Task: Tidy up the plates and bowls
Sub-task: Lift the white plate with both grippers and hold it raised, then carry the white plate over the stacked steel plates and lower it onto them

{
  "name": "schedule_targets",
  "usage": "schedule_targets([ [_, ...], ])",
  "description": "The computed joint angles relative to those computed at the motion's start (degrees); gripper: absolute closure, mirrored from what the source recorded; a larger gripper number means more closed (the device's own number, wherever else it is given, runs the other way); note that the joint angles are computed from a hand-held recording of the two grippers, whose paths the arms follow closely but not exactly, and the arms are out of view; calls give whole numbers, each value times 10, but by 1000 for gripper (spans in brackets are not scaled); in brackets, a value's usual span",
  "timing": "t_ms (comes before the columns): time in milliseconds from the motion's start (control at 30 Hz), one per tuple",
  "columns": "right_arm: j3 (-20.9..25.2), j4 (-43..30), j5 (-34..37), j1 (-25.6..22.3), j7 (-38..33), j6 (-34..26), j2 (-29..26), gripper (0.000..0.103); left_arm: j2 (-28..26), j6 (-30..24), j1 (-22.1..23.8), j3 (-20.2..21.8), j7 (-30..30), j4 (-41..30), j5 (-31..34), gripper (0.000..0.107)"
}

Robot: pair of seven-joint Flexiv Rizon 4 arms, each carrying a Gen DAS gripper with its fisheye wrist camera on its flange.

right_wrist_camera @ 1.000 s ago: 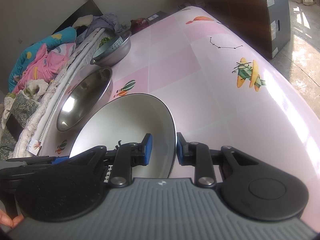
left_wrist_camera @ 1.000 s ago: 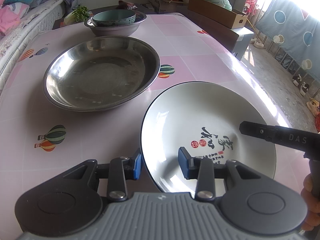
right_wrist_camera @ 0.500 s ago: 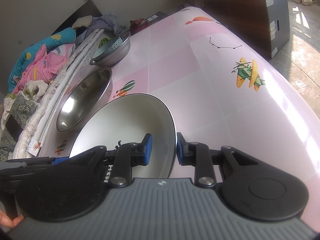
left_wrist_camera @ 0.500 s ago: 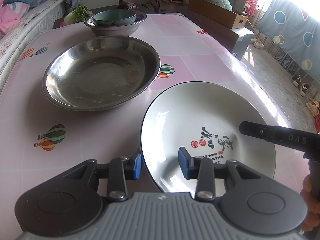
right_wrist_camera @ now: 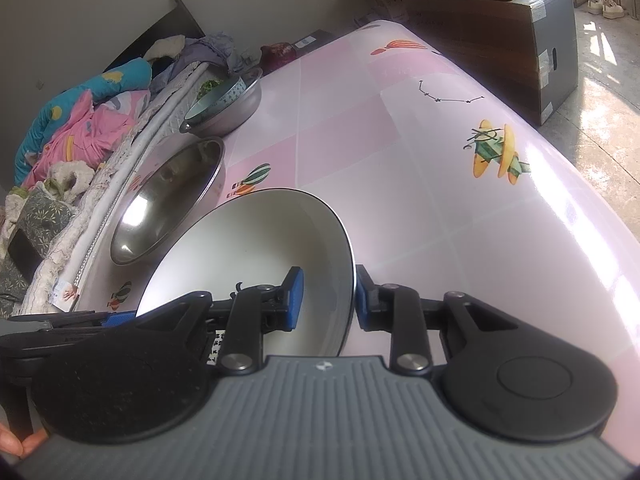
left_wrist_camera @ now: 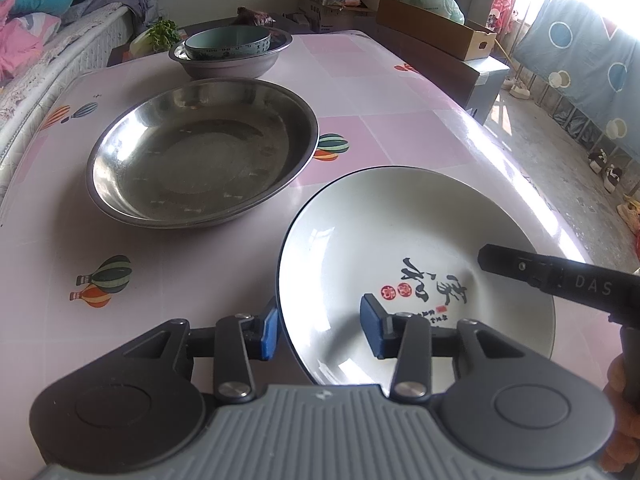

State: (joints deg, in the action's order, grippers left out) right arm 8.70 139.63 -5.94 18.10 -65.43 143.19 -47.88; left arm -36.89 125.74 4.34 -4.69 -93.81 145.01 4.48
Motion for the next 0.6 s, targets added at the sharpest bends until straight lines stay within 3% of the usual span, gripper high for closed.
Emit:
schedule_targets([
  [200,-16,-4,58,49,-28,1,1,76,-2,18,-31,19,6,2,-24,65],
  [300,-22,-4,83,69,-43,6,0,76,-3,23,-25,15,4,3,-20,65],
  [600,-18,-3,93,69,-50,13,4,76,-1,31,-20,12,-1,4,-17,65],
])
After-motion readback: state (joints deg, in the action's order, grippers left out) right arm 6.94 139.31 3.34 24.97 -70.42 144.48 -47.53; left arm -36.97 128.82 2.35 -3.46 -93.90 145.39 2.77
